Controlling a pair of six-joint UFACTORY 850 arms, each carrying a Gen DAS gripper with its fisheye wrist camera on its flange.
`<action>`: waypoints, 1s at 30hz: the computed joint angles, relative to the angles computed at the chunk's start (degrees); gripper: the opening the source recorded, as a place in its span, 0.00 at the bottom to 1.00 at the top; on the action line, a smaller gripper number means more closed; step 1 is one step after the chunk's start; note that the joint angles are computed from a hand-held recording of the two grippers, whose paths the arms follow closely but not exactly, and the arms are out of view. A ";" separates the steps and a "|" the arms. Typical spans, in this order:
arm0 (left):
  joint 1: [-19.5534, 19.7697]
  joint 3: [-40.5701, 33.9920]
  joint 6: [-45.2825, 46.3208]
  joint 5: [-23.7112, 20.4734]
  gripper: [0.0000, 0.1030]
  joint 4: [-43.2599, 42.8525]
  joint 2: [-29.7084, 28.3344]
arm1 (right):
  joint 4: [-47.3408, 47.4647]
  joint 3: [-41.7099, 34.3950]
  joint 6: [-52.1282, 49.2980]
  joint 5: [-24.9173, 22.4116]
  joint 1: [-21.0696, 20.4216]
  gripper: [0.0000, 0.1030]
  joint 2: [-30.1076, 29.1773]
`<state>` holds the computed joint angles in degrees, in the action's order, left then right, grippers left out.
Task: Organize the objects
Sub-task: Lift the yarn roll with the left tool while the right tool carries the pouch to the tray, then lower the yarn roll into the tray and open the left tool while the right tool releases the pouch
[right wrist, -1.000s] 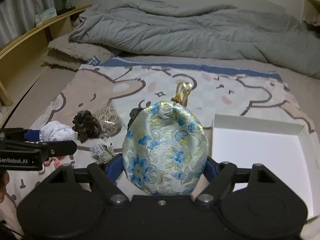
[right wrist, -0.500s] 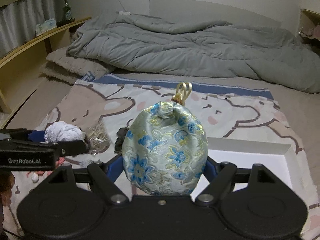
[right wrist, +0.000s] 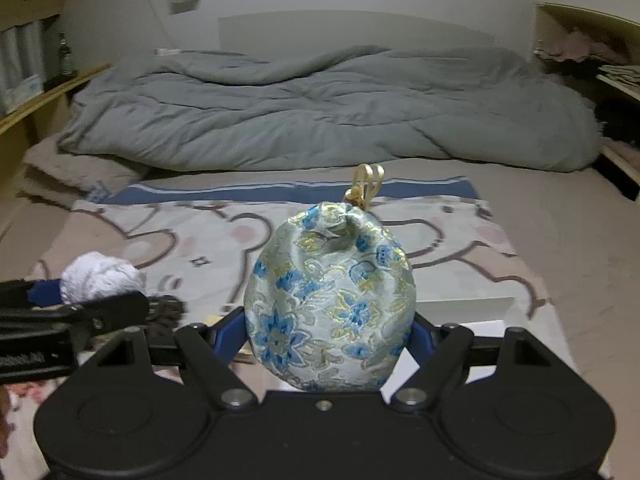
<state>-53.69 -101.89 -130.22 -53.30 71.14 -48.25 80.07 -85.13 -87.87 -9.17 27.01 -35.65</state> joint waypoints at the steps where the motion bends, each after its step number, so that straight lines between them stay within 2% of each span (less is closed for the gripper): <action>1: 0.28 -1.18 0.46 0.73 0.77 0.33 -0.85 | 1.34 -0.20 -1.51 0.24 -0.36 0.78 -0.43; 9: 2.84 -8.97 3.19 7.61 0.77 1.78 -6.85 | -13.67 -4.61 14.49 -0.62 -2.75 0.78 -5.28; 19: 6.47 -11.37 8.03 16.30 0.77 -2.35 -10.31 | -38.86 -11.84 39.00 -5.48 -4.37 0.78 -12.26; 30: 8.88 -15.73 19.50 22.12 0.77 -7.19 -15.25 | -50.18 -18.94 47.47 -9.93 -4.41 0.78 -18.12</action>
